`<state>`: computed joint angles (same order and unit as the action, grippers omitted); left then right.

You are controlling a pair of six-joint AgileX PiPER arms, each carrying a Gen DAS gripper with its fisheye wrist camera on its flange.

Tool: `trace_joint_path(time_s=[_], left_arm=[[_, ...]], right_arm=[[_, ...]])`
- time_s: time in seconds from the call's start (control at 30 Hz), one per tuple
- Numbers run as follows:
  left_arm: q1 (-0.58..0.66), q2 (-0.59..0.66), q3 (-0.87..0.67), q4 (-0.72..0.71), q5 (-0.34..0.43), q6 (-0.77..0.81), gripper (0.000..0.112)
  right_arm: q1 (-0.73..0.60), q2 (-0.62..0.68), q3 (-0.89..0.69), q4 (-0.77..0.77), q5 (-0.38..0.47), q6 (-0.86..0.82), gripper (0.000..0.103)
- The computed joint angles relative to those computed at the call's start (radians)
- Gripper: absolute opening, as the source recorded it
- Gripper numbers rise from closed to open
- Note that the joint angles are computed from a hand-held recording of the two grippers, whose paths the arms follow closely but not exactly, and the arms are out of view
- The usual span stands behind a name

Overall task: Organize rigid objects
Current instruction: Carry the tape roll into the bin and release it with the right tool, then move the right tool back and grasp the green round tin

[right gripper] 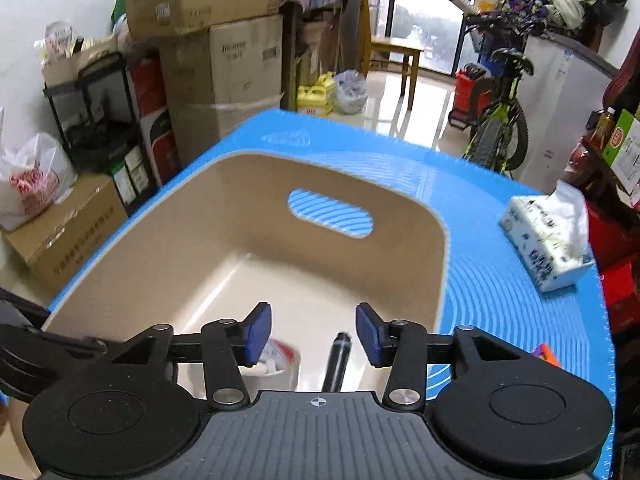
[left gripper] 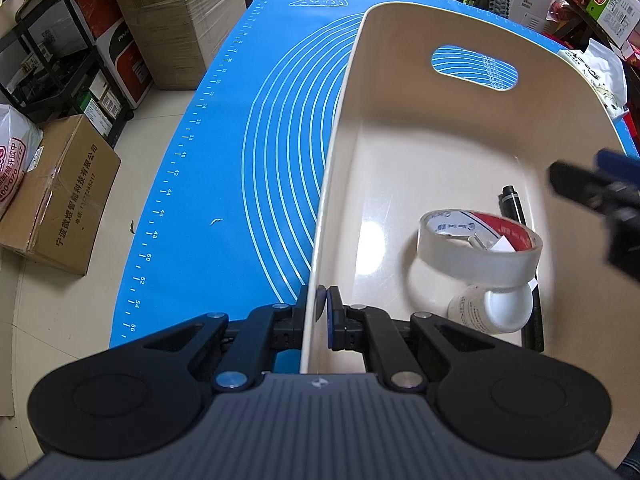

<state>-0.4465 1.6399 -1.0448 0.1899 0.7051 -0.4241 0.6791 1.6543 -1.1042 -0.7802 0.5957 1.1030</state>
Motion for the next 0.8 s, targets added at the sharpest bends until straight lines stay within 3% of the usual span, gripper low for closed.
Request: trace_joint_path(time_s=[0.23,0.5,0.67,0.8], left_arm=[[0.002,0.000,-0.002,-0.003,0.001,0.003,0.008],[0.001,0.000,-0.001,-0.001,0.001,0.000,0.008],[-0.004,-0.001,0.001,0.003,0.000,-0.008,0.008],[-0.003,-0.004,0.004,0.006,0.000,-0.007,0.009]], right_arm=[[-0.061,-0.127,0.063,-0.030,-0.009,0.022,0.072],[-0.228,-0.283,0.217,0.020,-0.051,-0.023,0.074],[-0.327,-0.324,0.315,-0.001,-0.035,-0.038,0.074],[-0.438,-0.344,0.392,0.068,-0.085,-0.110,0.074]])
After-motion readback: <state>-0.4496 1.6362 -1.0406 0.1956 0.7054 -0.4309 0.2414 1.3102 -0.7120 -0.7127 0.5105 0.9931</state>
